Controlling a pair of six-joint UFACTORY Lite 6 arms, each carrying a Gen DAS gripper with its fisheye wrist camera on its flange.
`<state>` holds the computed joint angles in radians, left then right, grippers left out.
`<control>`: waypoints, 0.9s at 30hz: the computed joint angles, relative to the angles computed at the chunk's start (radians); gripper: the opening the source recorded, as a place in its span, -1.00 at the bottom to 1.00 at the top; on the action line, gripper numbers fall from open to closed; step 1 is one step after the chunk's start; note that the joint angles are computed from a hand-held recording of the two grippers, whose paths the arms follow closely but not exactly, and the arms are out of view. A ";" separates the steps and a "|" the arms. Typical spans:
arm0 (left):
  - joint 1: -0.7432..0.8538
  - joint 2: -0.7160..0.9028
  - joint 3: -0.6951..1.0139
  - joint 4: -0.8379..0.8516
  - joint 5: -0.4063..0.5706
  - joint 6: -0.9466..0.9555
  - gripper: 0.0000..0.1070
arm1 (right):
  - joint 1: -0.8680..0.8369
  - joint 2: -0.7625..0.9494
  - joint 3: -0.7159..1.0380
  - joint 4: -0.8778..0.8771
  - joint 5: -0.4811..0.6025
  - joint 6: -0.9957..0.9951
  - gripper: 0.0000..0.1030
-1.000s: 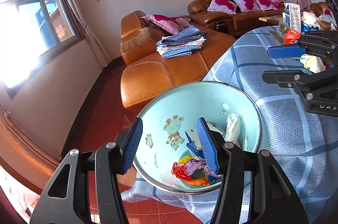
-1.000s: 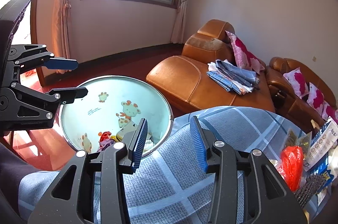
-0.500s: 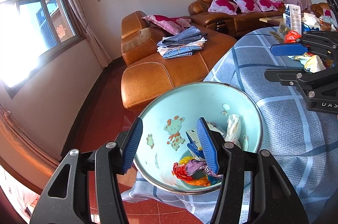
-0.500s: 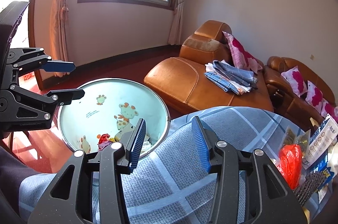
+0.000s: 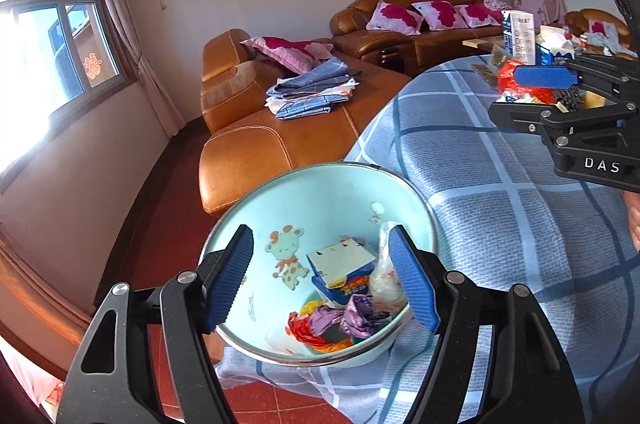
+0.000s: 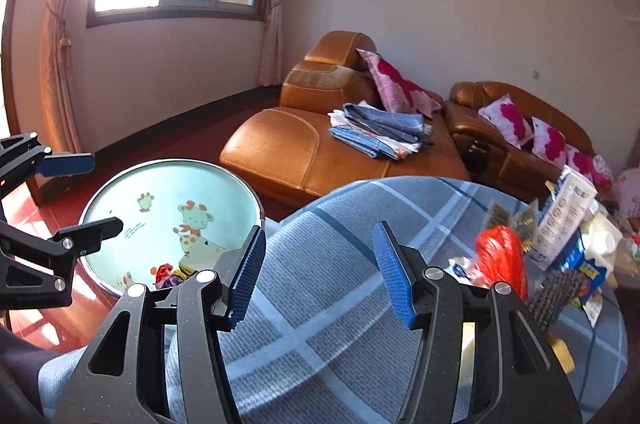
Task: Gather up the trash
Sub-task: 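Move the right tool to the red snack box and grasp it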
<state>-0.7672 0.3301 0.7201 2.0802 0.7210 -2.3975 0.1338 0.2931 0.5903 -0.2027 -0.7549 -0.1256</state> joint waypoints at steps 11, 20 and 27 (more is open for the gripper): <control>-0.135 0.108 0.092 0.088 -0.031 -0.113 0.45 | -0.454 -0.220 -0.252 -0.143 0.069 0.125 0.49; -0.170 0.086 0.054 0.166 -0.026 -0.207 0.54 | -0.545 -0.212 -0.359 -0.057 0.070 0.111 0.70; -0.160 0.050 0.016 0.208 -0.021 -0.255 0.55 | -0.560 -0.121 -0.302 -0.038 0.104 0.161 0.74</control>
<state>-0.9273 0.3799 0.7364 2.2877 0.6996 -2.6529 -0.4266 0.1724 0.2881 -0.2408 -0.6509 0.0355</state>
